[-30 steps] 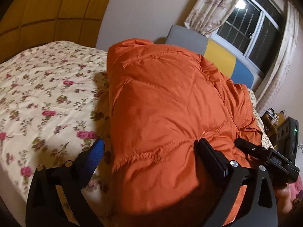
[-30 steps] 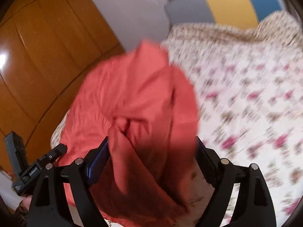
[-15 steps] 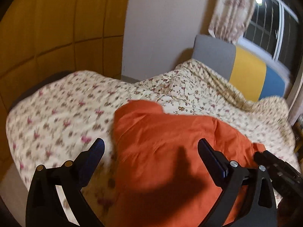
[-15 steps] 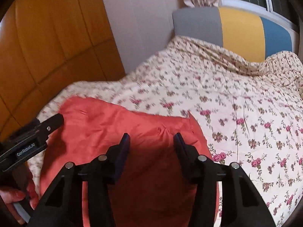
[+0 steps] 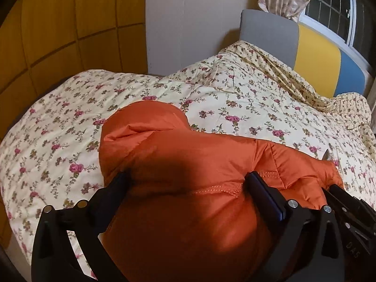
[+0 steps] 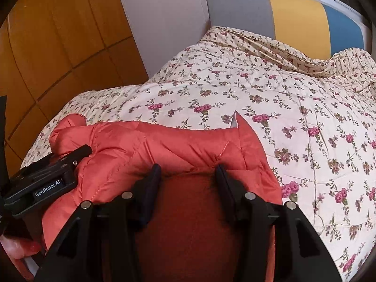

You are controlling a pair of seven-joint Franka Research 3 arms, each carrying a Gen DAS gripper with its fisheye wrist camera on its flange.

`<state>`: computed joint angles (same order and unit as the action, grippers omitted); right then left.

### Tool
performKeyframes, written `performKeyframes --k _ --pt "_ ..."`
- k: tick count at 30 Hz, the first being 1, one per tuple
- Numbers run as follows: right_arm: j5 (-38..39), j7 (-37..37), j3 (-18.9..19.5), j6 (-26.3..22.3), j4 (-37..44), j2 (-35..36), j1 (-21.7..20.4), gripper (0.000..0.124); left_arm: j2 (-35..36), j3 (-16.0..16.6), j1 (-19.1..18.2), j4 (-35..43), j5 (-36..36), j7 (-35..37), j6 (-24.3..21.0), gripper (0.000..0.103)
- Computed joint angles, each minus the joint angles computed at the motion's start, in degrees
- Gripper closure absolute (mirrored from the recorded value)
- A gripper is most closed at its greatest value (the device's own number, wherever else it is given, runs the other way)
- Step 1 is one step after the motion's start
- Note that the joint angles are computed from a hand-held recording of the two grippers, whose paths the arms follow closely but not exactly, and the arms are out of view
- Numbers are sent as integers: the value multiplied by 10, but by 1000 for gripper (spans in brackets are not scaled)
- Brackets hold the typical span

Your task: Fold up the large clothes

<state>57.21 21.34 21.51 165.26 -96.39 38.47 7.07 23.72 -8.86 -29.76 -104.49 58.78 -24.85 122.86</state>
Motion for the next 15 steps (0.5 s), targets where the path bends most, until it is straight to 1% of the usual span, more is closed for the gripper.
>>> performKeyframes --k 5,9,13,14,15 --pt "-25 27 -11 -7 25 23 12 77 25 5 0 26 -10 15 -11 3" --pt "-10 5 11 5 20 27 -7 77 40 8 -5 45 -22 34 -29 3" --pt "29 -47 42 20 -3 16 -35 75 40 11 -15 47 -18 33 -44 3" --pt "45 -67 52 23 -10 11 -44 74 40 11 -21 50 -16 33 -56 3" --pt "77 -107 73 29 -20 6 -64 72 40 10 -27 53 -13 33 -67 3"
